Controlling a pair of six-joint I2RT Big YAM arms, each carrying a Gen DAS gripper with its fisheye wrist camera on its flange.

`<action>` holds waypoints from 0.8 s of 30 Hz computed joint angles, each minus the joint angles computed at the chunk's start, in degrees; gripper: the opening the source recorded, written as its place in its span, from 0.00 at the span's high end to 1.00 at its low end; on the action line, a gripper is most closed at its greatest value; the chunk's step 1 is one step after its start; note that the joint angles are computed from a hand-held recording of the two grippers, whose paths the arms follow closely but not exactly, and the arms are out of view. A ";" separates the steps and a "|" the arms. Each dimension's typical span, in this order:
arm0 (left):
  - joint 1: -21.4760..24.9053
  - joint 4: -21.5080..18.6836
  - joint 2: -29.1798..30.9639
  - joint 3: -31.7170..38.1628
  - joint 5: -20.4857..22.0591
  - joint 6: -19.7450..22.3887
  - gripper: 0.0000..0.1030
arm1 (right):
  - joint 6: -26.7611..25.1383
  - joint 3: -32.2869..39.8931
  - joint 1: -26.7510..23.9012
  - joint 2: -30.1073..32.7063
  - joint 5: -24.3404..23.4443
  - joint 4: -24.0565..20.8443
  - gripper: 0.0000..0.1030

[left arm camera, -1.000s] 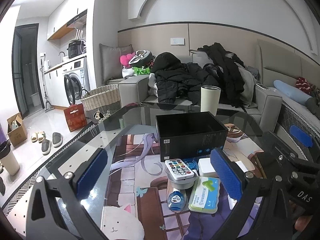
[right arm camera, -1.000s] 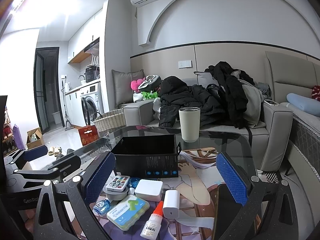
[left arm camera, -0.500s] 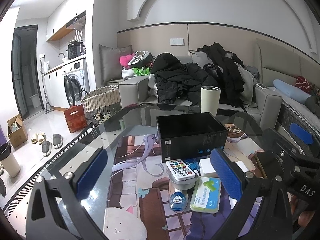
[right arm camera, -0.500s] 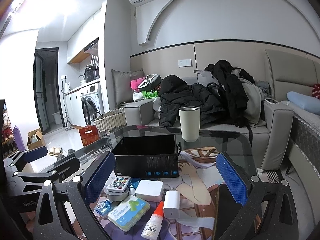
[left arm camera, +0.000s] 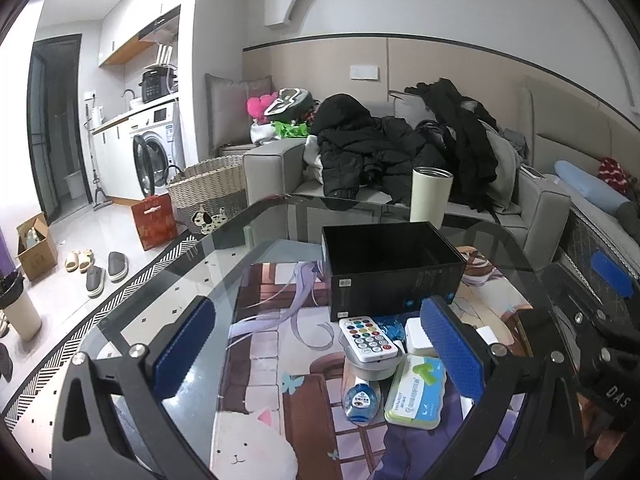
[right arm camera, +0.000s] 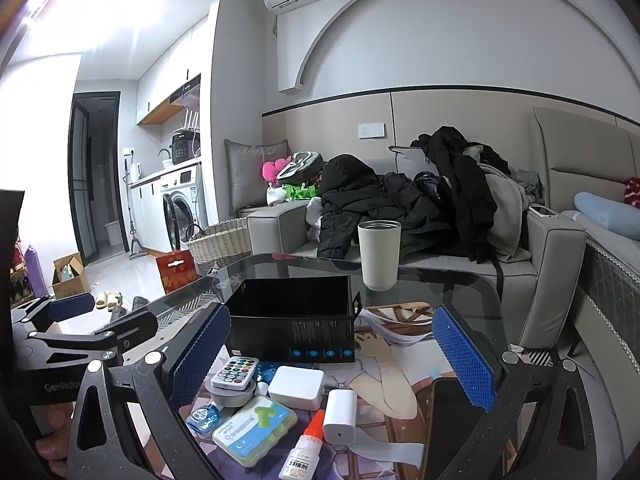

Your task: Organize rigid objects

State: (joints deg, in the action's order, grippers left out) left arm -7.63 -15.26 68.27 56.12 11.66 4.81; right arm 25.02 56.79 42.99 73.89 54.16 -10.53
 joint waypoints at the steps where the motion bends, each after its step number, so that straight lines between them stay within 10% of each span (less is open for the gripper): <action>1: -0.03 -0.08 0.03 0.06 -0.54 -0.02 0.00 | -0.09 -0.02 0.01 0.02 0.01 0.15 0.00; 7: -1.85 -2.36 0.97 1.28 -6.96 2.60 0.00 | -0.24 0.34 -0.25 -0.02 -0.23 -0.24 0.00; 16: -1.03 -9.64 3.25 4.91 -1.27 5.29 0.05 | 0.94 1.13 -0.47 -0.03 -0.79 -2.77 0.00; 24: -1.09 -21.12 9.75 11.20 -0.79 5.73 0.05 | 11.12 8.96 -4.94 4.24 -14.25 -25.72 0.00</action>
State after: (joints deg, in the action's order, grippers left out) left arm -8.72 -36.38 78.01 67.32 10.86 10.53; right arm 36.14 65.75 38.06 78.14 39.91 -36.25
